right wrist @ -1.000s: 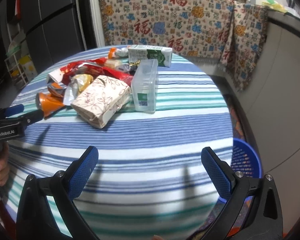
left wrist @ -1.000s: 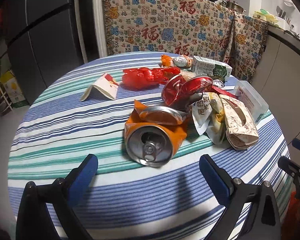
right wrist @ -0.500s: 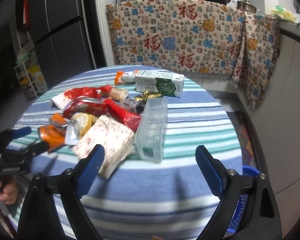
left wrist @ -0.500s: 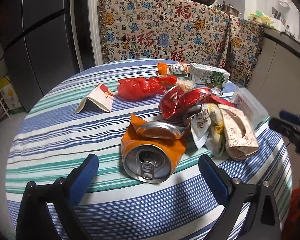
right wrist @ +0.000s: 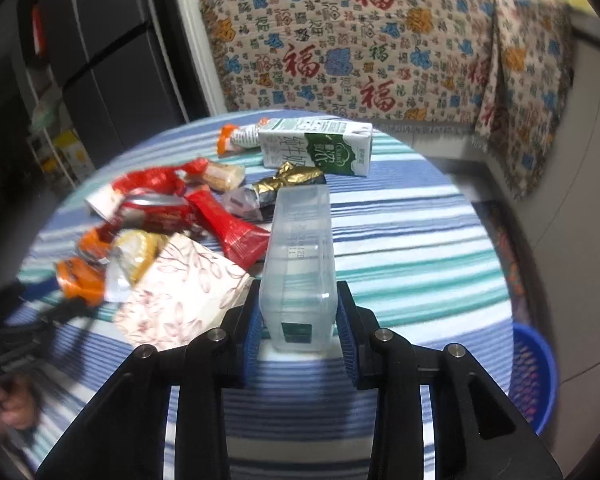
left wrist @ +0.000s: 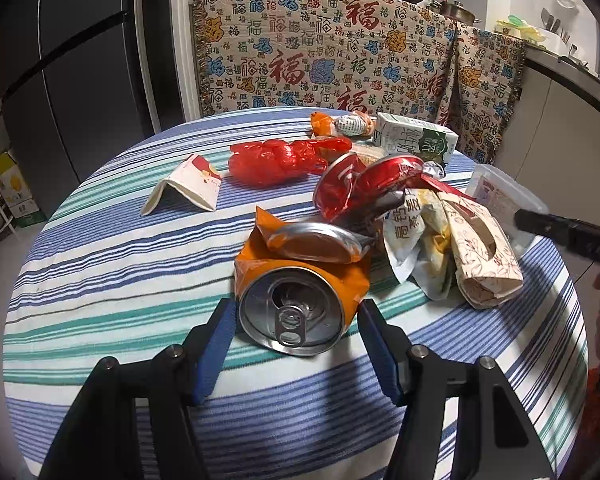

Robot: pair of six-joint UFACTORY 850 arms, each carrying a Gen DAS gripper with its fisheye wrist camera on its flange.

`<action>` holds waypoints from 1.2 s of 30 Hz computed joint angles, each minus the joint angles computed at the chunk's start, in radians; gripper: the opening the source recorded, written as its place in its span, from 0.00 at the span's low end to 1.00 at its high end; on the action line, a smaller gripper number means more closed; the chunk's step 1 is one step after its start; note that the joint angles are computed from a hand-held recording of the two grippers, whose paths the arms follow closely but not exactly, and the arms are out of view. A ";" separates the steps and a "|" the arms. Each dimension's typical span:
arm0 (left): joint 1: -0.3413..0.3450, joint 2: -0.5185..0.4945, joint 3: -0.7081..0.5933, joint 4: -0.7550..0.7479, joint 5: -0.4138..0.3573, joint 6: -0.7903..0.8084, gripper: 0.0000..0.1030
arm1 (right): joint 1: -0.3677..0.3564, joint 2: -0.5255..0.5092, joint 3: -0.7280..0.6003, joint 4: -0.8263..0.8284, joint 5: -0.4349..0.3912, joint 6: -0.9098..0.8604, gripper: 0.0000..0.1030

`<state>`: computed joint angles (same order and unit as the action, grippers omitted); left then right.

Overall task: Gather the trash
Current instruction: 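Grasp the clear plastic box with the right tool while the left tool grasps the crushed orange can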

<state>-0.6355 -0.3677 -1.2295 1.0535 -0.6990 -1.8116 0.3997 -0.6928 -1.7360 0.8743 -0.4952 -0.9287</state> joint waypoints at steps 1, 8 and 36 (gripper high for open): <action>-0.002 0.001 0.002 -0.004 0.000 0.001 0.62 | -0.010 0.000 -0.002 0.024 -0.034 0.001 0.33; -0.025 0.028 0.028 -0.037 -0.004 -0.018 0.62 | -0.132 -0.047 -0.036 0.160 -0.352 0.161 0.33; -0.026 0.036 0.039 -0.022 0.026 -0.037 0.65 | -0.013 -0.064 -0.111 -0.492 -0.071 0.402 0.60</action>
<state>-0.6611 -0.3316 -1.1907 1.0312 -0.6730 -1.8483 0.3872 -0.7572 -1.8471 0.3822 -0.5666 -0.5267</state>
